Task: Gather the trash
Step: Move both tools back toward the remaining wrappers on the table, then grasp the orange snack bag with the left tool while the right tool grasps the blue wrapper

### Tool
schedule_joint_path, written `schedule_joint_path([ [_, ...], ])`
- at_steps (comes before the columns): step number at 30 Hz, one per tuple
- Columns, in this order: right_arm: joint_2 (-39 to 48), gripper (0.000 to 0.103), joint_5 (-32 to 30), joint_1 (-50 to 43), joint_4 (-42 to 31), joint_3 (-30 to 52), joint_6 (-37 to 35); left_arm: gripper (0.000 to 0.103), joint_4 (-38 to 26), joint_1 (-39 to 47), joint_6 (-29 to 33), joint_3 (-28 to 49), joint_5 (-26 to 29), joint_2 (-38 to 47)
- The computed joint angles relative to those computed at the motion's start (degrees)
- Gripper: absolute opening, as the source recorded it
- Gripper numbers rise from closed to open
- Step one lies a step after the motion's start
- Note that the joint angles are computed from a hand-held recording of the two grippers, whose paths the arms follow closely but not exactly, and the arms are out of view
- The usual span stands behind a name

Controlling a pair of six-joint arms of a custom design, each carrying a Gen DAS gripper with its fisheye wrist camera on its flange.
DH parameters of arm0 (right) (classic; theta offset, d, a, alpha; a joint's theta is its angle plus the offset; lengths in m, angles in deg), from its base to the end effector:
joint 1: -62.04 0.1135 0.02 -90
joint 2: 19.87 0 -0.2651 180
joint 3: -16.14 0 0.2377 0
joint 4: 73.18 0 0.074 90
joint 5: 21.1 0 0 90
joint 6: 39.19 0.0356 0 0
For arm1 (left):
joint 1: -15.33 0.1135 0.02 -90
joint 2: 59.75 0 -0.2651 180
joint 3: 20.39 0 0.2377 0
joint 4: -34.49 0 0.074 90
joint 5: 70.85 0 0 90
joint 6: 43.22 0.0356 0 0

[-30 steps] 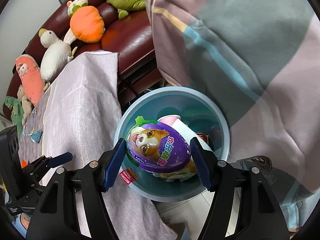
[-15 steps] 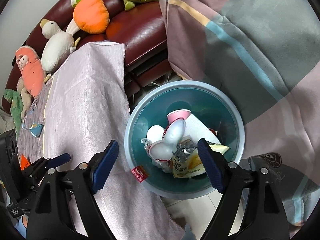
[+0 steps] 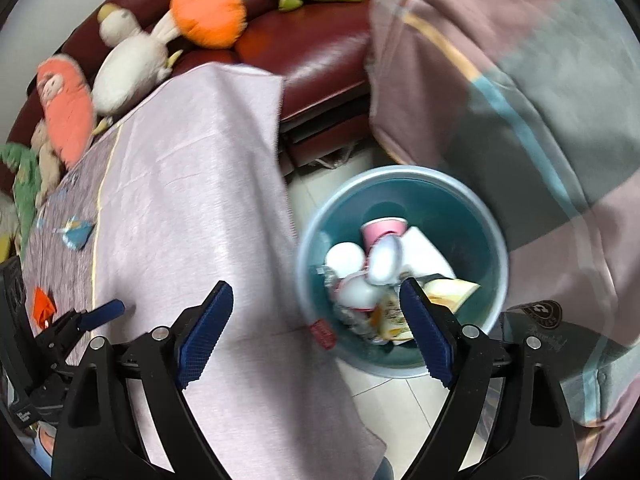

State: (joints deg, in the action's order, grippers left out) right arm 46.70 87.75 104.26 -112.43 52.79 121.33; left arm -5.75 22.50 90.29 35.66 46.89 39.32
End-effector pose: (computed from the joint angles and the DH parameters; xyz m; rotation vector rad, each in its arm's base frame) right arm 0.1254 0.0983 0.1375 0.7304 2.5646 0.1629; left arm 0.2481 0.0145 0.1083 0.9047 2.6270 -0.5500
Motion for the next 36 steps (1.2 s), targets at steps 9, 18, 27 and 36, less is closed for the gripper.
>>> schedule_joint_path([
  [9,22.6,0.082,-0.3,7.3,0.7,21.1,-3.4,0.092,-10.0,19.8,10.8,14.4,3.0,7.7],
  [18,44.0,0.082,-1.7,11.2,-9.0,51.4,-12.1,0.092,-22.6,34.6,17.1,40.5,5.3,22.2],
  [27,62.9,0.082,-3.7,12.4,-22.3,82.7,-19.3,0.092,-32.5,41.8,18.2,69.6,6.7,37.5],
  [36,82.5,0.082,-4.1,11.5,-40.2,117.7,-27.2,0.094,-46.4,43.0,16.6,107.7,2.1,61.0],
])
